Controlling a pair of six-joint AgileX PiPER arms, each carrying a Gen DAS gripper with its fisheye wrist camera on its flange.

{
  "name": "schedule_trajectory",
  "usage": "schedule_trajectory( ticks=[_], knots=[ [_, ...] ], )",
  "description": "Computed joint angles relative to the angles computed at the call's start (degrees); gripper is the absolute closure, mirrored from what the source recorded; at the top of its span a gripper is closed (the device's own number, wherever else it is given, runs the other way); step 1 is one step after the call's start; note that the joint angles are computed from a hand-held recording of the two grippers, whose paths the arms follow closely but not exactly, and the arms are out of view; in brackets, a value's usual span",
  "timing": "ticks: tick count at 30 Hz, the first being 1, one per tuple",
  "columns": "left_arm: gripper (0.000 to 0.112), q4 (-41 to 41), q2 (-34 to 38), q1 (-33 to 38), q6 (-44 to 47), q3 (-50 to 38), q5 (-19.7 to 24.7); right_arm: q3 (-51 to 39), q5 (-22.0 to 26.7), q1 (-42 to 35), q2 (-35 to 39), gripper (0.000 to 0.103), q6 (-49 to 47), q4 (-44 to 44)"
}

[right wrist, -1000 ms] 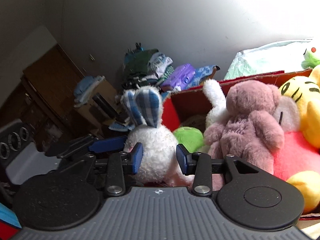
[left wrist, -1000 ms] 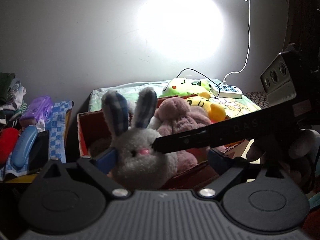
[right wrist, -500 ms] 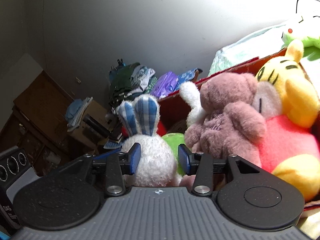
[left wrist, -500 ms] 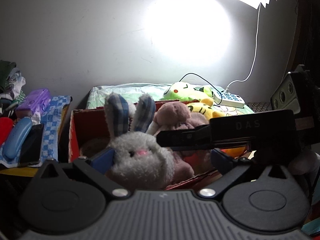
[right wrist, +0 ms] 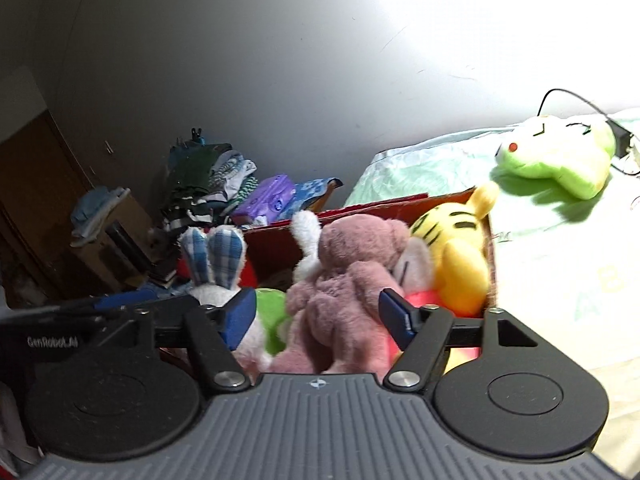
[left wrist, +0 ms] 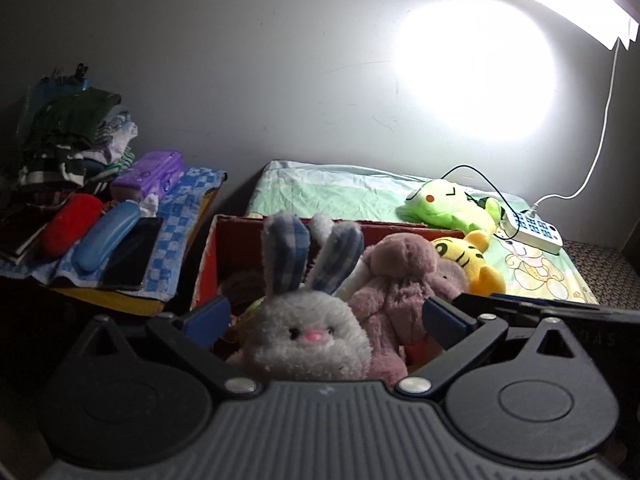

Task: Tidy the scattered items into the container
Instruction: 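Lower the pink bunny into the red box and open the right tool, then withdraw the right tool from the box back over the bed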

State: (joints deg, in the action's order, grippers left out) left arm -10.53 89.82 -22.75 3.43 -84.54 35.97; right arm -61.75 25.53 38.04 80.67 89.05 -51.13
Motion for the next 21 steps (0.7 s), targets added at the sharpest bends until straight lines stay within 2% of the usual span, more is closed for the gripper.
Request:
schedule_trajectory(
  ticks=[3, 7, 12, 17, 19, 21],
  knots=[
    [0.01, 14.62, 0.33, -5.97, -16.43, -1.79, 0.95, 2.2, 0.13, -1.43, -3.34, 0.029, -7.51, 6.46],
    [0.01, 30.0, 2.79, -13.06, -32.06, -5.48, 6.34, 4.75, 1.69, -2.99, -7.1, 0.026, -14.13, 13.11],
    [0.01, 36.34, 6.56, -18.86, -40.07, -12.0, 17.51, 7.82, 3.23, -4.01, -11.4, 0.018, -18.15, 17.15],
    [0.01, 38.3, 11.06, -22.67, -41.56, -20.0, 28.98, 6.52, 7.08, -4.61, -12.28, 0.012, -24.68, 21.91],
    [0.01, 38.47, 12.06, -23.77, -41.87, -21.84, 31.53, 5.28, 8.9, -4.71, -11.92, 0.008, -26.48, 23.21],
    [0.01, 38.13, 12.18, -24.75, -41.8, -22.16, 32.0, 3.81, 11.27, -4.84, -11.41, 0.008, -28.61, 24.93]
  ],
)
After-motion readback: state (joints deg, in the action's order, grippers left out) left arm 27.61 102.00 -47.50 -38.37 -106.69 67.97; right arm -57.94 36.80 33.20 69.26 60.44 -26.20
